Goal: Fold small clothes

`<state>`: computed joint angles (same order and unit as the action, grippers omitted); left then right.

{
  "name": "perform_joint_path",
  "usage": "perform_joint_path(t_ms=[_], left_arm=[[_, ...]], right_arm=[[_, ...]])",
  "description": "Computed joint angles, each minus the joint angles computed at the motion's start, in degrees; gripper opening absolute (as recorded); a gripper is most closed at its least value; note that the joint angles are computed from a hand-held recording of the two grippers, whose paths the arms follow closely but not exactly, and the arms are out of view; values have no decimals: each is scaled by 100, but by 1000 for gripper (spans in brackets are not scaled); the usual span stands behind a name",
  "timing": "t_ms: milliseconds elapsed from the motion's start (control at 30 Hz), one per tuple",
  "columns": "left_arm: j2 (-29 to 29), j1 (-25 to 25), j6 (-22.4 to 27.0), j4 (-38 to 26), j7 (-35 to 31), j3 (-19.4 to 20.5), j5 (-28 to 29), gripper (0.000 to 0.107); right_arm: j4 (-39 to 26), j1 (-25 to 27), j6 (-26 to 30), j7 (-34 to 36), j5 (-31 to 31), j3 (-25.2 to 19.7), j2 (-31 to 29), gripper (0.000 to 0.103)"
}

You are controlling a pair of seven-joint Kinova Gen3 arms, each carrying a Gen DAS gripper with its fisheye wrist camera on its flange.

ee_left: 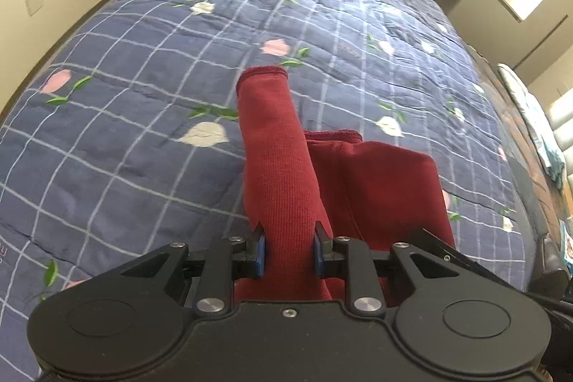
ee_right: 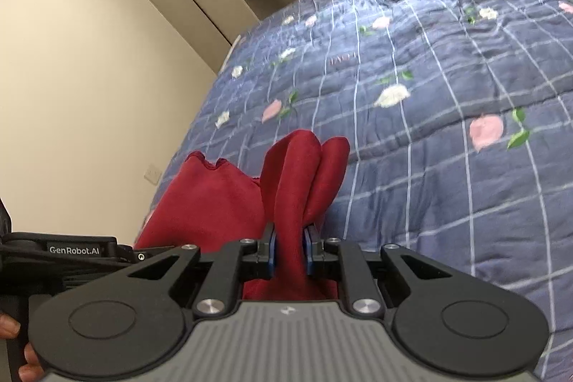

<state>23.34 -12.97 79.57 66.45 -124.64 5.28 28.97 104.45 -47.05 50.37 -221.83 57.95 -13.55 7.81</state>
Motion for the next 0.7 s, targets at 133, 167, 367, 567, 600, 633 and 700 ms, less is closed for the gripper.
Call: perform_joint_path(t_ms=[133,167,367,567,600,633,700], left_arm=[[87,-24,-5,65,-34,-33,-80,26],[97,-33,-26,111,-44,-35,-82,26],[158,-100,-40,183,-50,-53,-91,28],[253,-98,19,96,69,-68,-202,33],[253,-89,5,103,83,-73,-233,35],[245,-81,-21,116,94,-78,-259,37],[240,-67,-31,118,117,-85,-317,45]], right_arm=[[-82,-49,108,-36,-186,6,98,17],[-98,-70,162,-30,-237,8,105,17],[-279,-120,533,119,-671,57,189,29],[-402,-247,976,116,-831,62,210,59],[-398,-272,1029,60,-826,58,197,64],[-403,-298,1098,-4,-817,51,191,67],[-433,-337,1244,-61,-806,31,194,76]])
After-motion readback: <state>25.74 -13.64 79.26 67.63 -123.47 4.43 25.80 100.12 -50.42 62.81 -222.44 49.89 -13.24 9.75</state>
